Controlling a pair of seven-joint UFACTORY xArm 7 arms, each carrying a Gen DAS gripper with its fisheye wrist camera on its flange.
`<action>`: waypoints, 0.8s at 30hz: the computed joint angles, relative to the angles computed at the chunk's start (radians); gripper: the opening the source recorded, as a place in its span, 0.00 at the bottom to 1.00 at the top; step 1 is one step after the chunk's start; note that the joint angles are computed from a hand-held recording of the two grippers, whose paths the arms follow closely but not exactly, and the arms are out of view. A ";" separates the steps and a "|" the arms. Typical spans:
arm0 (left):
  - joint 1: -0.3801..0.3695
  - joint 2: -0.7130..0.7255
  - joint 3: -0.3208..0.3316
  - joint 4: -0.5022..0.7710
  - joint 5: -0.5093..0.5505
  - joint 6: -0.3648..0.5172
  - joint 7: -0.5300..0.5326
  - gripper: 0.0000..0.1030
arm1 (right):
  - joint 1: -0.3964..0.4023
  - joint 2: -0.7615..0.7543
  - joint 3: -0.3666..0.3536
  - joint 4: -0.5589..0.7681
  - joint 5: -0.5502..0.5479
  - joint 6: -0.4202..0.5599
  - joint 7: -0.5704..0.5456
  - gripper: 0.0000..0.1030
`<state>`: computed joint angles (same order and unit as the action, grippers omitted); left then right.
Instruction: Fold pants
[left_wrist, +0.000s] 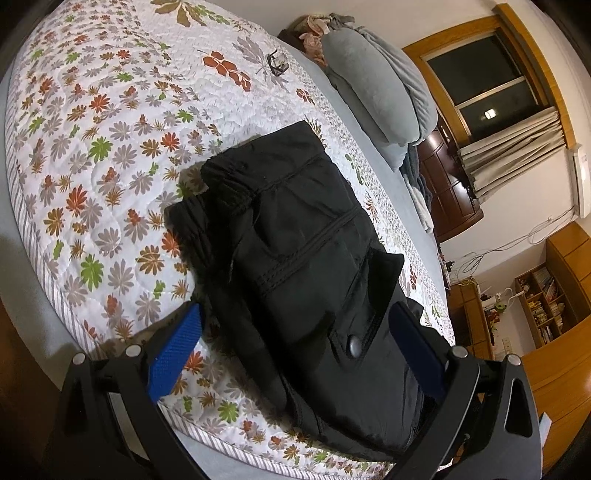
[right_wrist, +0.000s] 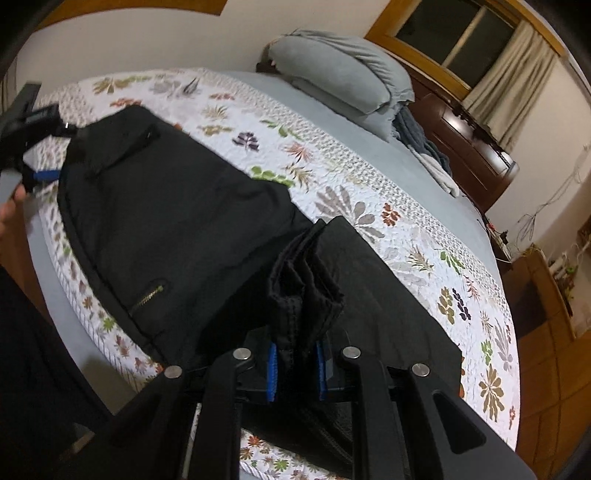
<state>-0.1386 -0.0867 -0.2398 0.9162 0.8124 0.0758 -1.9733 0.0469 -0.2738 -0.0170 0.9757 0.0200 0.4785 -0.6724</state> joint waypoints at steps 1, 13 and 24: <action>-0.001 0.000 0.001 0.000 -0.004 0.000 0.004 0.96 | -0.001 0.000 0.003 -0.002 -0.006 0.005 -0.001 0.15; 0.006 0.000 0.000 -0.005 0.040 -0.017 -0.049 0.96 | 0.006 -0.012 0.027 -0.087 -0.083 -0.028 -0.023 0.15; -0.008 0.006 0.004 -0.004 -0.038 -0.007 0.035 0.97 | 0.021 -0.018 0.018 -0.132 -0.075 -0.058 -0.098 0.15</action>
<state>-0.1469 -0.0807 -0.2361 0.9123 0.7744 0.0688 -1.9382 0.0679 -0.2919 0.0013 0.8438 -0.0549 0.4208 -0.7703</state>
